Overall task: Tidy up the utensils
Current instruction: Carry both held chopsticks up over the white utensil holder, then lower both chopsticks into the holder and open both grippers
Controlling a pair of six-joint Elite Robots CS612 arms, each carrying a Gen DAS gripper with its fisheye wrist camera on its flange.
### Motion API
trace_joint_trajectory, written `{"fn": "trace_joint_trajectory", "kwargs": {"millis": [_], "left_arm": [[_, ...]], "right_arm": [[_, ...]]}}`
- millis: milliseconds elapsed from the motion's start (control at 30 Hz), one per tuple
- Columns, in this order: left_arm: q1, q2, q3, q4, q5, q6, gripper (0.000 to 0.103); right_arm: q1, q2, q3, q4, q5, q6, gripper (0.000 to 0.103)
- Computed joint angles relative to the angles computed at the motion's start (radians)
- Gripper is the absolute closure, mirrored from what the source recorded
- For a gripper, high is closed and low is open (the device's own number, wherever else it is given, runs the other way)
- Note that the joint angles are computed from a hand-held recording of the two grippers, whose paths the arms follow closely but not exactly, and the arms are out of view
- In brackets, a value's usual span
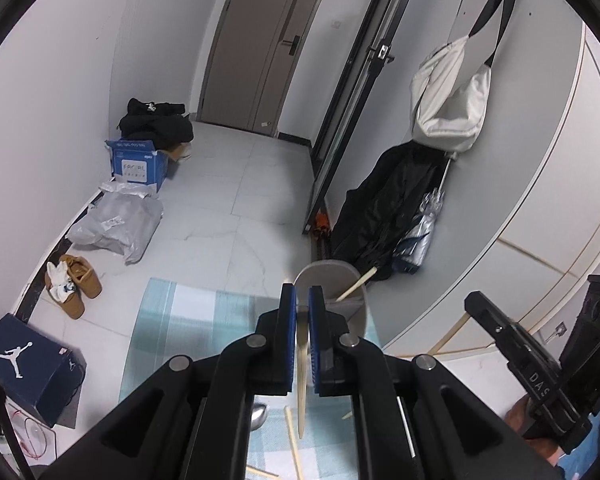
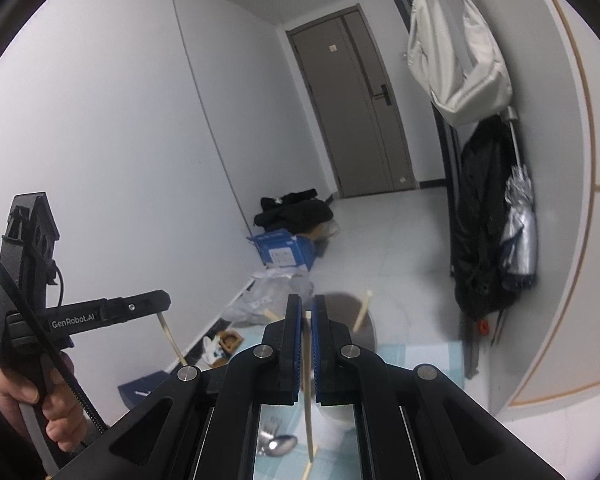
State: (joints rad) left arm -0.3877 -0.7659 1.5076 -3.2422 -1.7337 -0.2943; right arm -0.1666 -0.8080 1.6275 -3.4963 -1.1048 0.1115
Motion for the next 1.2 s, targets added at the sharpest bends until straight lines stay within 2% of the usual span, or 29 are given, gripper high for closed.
{"fn": "trace_joint_trajectory", "kwargs": {"millis": [367,567,800,933,1100,1200], "left_arm": [[0.002,0.028,-0.089,-0.03,-0.006,-0.049,0.1],[0.014,0.057,-0.161,0.024,-0.043,-0.083,0.1],[0.015,0.091,-0.237,0.068,-0.037,-0.099,0.1],[0.013,0.112,-0.281,0.104,-0.034,-0.094,0.1],[0.004,0.133,-0.323,0.146,-0.013,-0.044,0.1],[-0.002,0.141,-0.33,0.159,0.009,-0.005,0.1]], "right_arm": [[-0.011,0.025,-0.123,0.039,0.049,0.013,0.099],[-0.014,0.05,-0.197,0.075,0.056,0.007,0.099],[-0.017,0.097,-0.293,0.112,0.057,0.014,0.099],[-0.016,0.126,-0.342,0.143,0.049,0.025,0.099],[-0.013,0.155,-0.378,0.155,0.048,0.033,0.099],[-0.004,0.169,-0.389,0.157,0.013,0.002,0.099]]}}
